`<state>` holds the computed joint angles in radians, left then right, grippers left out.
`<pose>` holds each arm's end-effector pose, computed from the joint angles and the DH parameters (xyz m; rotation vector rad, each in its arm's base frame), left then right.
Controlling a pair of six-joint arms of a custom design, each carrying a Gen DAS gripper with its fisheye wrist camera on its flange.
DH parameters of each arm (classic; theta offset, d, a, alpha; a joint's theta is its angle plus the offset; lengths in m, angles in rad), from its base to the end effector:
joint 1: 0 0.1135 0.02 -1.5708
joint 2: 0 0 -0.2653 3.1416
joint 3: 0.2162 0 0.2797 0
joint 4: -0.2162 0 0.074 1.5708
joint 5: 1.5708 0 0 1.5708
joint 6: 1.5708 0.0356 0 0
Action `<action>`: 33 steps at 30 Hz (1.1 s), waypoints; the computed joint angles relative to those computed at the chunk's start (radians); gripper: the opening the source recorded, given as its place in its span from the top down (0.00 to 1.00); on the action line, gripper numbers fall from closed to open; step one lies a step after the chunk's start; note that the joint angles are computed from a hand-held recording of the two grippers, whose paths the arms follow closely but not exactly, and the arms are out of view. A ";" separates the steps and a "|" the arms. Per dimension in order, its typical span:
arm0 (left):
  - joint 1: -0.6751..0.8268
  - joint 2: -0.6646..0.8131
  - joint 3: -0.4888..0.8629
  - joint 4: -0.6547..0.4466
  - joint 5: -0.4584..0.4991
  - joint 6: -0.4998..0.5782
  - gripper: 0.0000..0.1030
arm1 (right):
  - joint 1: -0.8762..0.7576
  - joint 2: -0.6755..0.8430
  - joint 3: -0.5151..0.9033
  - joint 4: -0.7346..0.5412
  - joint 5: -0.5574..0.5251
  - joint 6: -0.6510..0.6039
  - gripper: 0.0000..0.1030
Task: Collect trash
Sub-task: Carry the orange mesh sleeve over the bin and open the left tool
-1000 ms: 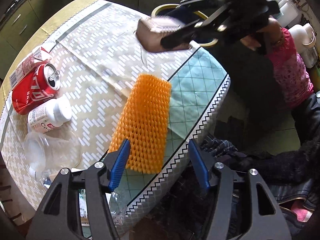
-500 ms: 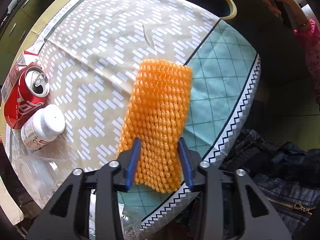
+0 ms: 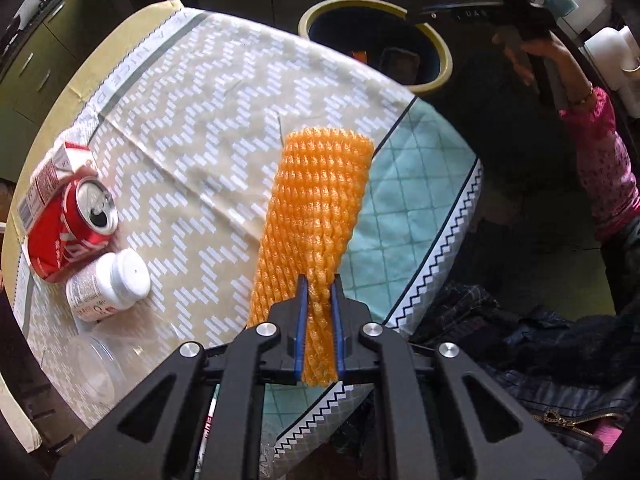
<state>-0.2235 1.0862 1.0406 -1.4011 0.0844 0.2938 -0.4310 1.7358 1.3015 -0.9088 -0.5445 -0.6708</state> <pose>0.1803 -0.0441 0.2871 0.7781 2.9101 -0.1205 0.3350 -0.1337 0.2129 -0.3977 2.5996 0.4679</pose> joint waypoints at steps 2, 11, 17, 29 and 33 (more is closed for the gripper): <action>-0.042 0.053 0.079 0.002 0.017 -0.029 0.90 | -0.063 -0.060 -0.032 -0.024 -0.050 -0.020 0.29; -0.311 0.425 0.413 0.160 0.015 -0.186 0.90 | -0.425 -0.200 -0.165 -0.214 -0.187 -0.283 0.27; -0.382 0.729 0.641 0.254 -0.037 -0.250 0.90 | -0.589 -0.177 -0.180 -0.266 -0.158 -0.420 0.27; -0.397 1.002 0.881 0.277 -0.053 -0.319 0.63 | -0.672 -0.168 -0.158 -0.362 -0.147 -0.553 0.26; -0.367 0.797 0.734 0.244 -0.041 -0.292 0.61 | -0.601 -0.223 -0.184 -0.381 -0.165 -0.563 0.25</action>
<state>-0.5905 1.8836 1.7743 -1.1571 0.0437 0.0015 -1.0319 1.5126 1.1177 -1.2895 -0.7090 -1.2338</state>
